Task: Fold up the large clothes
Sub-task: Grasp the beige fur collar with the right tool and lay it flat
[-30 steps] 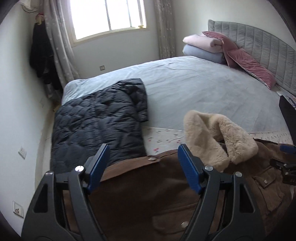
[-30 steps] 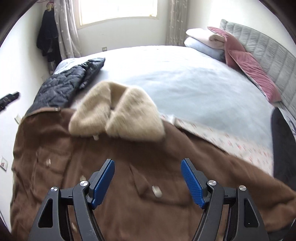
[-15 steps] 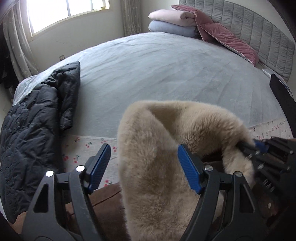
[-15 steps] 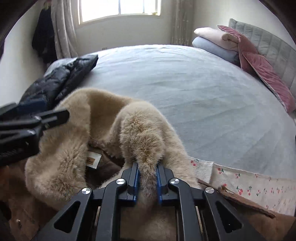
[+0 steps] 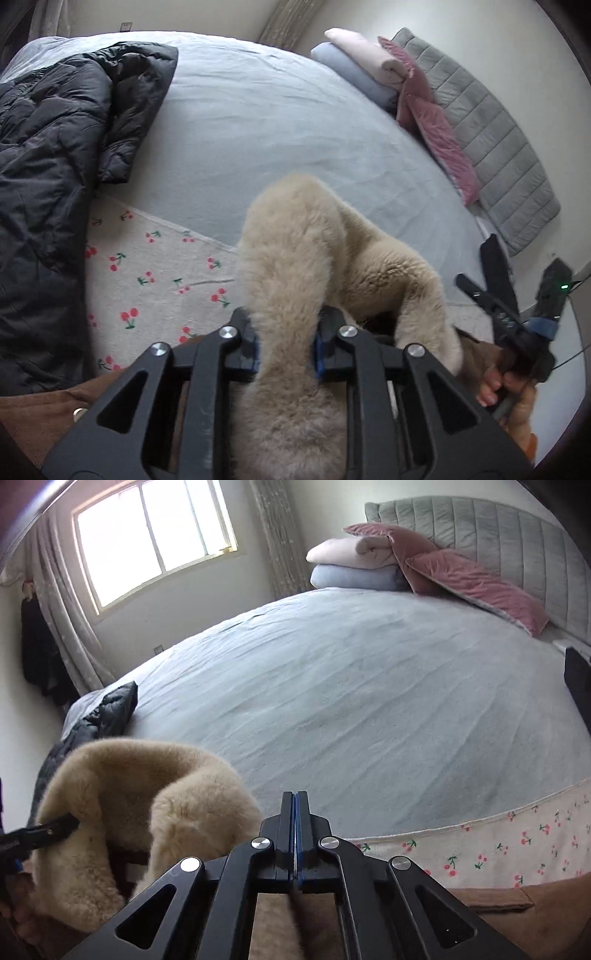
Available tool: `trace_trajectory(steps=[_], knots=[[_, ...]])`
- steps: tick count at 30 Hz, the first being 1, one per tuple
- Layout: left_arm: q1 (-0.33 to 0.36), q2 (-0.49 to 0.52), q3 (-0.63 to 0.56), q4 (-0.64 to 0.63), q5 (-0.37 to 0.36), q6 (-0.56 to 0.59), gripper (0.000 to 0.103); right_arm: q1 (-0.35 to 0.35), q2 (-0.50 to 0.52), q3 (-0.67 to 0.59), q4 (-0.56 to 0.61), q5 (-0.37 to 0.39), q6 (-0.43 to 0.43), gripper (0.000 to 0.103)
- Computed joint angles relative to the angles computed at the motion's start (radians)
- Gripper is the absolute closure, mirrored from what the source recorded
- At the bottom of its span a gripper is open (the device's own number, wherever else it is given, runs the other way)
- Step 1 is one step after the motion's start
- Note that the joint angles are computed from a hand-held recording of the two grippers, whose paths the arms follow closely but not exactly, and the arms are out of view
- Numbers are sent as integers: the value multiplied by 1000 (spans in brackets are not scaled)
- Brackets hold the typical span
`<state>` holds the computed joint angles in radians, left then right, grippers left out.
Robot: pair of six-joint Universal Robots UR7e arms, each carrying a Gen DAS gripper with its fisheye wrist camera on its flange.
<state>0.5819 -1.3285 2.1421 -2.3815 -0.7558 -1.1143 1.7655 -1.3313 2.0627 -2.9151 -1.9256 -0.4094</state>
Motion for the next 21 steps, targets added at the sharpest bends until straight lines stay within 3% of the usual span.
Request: trace_trajectory(steps=[3, 5, 7, 12, 14, 17, 19, 20, 21], knots=[[-31, 10, -6, 104, 57, -102, 56, 2, -27, 18, 23, 32, -74, 97], [-72, 10, -8, 144, 118, -136, 48, 5, -37, 31, 19, 38, -114, 80], [-105, 17, -31, 198, 149, -137, 47, 6, -39, 37, 29, 67, -114, 54], [-156, 51, -30, 155, 139, -65, 47, 44, -43, 93, 34, 132, -108, 54], [-133, 70, -14, 176, 107, -96, 47, 50, -29, 115, 13, 110, -110, 54], [-101, 106, 2, 310, 62, -207, 45, 36, -14, 128, 43, 63, -90, 54], [-140, 94, 17, 345, 100, -292, 38, 17, -69, 143, 74, 102, -97, 52], [-159, 84, 13, 377, 105, -332, 27, 20, -101, 143, 102, 103, -96, 49], [-187, 70, 11, 402, 108, -363, 21, 23, -139, 144, 127, 94, -106, 39]])
